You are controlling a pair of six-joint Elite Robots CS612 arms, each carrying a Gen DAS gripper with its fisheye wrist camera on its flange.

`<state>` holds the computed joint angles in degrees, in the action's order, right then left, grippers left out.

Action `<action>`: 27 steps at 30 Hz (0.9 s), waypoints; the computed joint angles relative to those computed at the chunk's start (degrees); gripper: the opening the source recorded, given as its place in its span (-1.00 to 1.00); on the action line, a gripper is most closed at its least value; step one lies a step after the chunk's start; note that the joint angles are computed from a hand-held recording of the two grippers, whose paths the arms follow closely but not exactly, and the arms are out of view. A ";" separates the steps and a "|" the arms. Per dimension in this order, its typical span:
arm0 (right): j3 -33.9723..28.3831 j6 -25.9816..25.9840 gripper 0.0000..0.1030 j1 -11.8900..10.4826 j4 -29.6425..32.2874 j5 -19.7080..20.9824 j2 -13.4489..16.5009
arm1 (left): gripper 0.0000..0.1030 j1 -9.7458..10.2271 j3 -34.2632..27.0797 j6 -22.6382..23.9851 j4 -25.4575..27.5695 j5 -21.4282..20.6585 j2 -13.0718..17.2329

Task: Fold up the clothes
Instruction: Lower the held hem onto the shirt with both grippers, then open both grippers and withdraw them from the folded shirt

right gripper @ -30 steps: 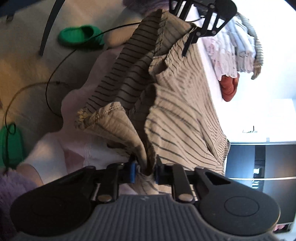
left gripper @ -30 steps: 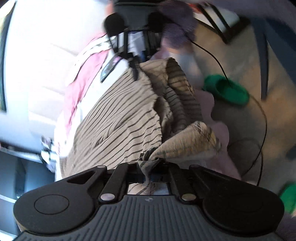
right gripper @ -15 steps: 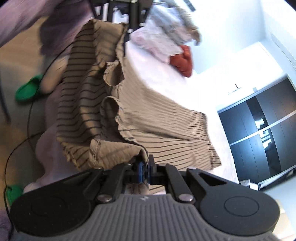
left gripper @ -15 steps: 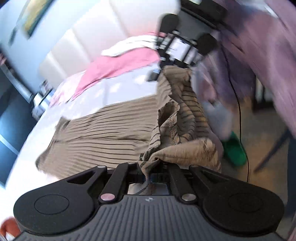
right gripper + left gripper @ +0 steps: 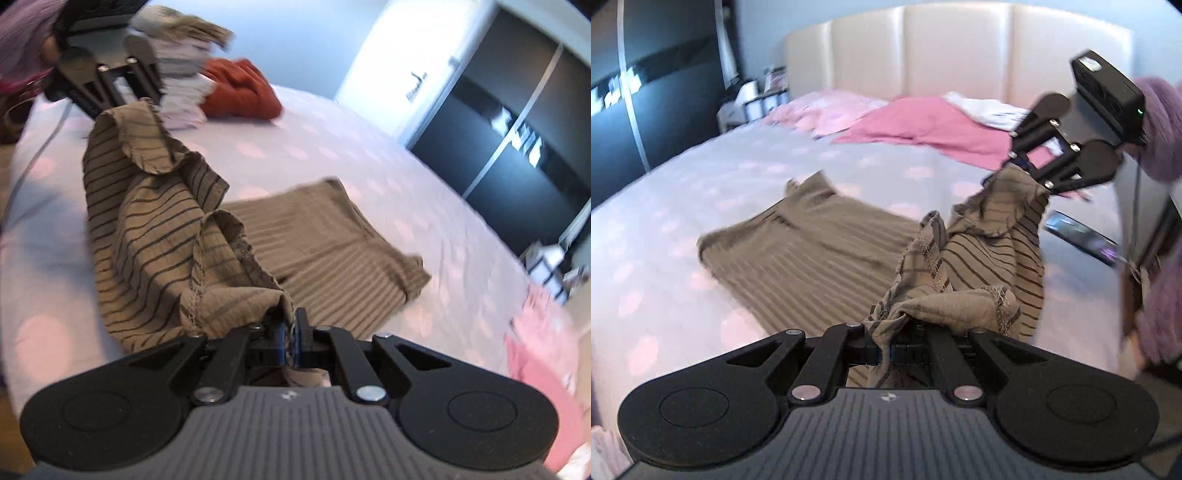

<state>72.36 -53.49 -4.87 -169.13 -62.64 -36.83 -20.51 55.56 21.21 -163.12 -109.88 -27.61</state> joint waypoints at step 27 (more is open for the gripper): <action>-11.67 20.69 0.07 0.19 4.56 -8.90 7.75 | -0.13 -0.34 0.34 -12.28 -9.90 17.00 2.51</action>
